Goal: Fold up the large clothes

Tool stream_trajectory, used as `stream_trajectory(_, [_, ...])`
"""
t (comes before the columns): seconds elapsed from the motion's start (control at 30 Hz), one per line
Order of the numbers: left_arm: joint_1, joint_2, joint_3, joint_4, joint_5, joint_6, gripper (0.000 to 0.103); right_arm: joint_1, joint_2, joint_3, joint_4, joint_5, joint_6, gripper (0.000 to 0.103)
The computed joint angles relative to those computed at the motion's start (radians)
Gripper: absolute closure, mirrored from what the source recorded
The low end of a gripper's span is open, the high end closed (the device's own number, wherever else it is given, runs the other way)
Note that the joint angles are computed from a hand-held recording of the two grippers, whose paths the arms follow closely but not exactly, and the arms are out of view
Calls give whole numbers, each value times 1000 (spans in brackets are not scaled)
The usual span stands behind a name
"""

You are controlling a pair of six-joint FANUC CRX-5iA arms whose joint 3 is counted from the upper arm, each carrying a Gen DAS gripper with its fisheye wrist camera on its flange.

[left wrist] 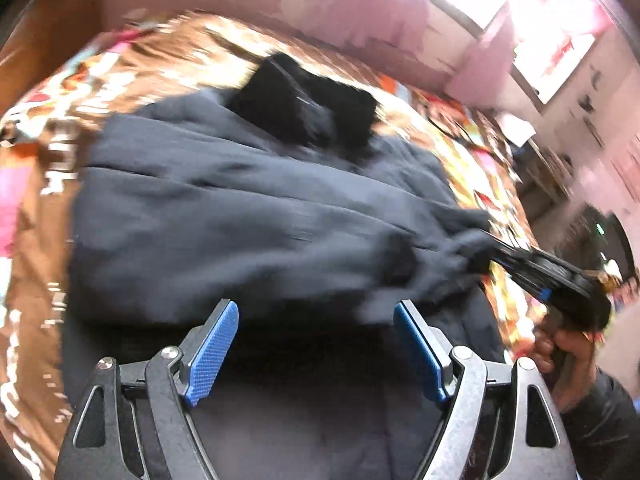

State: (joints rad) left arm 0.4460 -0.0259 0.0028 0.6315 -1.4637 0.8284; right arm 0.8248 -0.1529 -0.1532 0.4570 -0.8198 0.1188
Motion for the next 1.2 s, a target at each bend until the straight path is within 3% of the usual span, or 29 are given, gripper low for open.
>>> stream_trajectory(0.07, [17, 8, 19, -19, 31, 21, 24, -2, 3, 13, 35, -58, -3, 95])
stream_trajectory(0.23, [36, 42, 67, -90, 107, 85, 24, -24, 44, 80, -40, -183, 97, 94])
stream_trajectory(0.4, [37, 108, 126, -96, 130, 120, 24, 13, 107, 146, 84, -353, 118, 74])
stream_trajectory(0.47, [18, 130, 143, -90, 137, 107, 24, 16, 132, 177, 121, -369, 147, 48])
stream_trajectory(0.5, [13, 131, 144, -88, 137, 98, 24, 18, 144, 192, 136, -375, 169, 44])
stream_trajectory(0.6, [-27, 155, 159, -80, 136, 74, 24, 21, 199, 259, 143, -368, 279, 43])
stream_trajectory(0.7, [-80, 188, 189, -121, 135, 59, 24, 4, 257, 342, 34, -347, 417, 43])
stream_trajectory(0.87, [-117, 224, 208, -193, 82, 35, 23, -32, 349, 458, -181, -431, 577, 43])
stream_trajectory(0.93, [-119, 194, 157, -203, 121, -33, 23, -33, 357, 449, -213, -454, 593, 43])
stream_trajectory(1.07, [-146, 122, 55, -270, 232, -151, 21, -6, 331, 356, -174, -393, 613, 43])
stream_trajectory(1.2, [-160, 111, 26, -297, 272, -150, 21, 13, 323, 313, -133, -370, 619, 42])
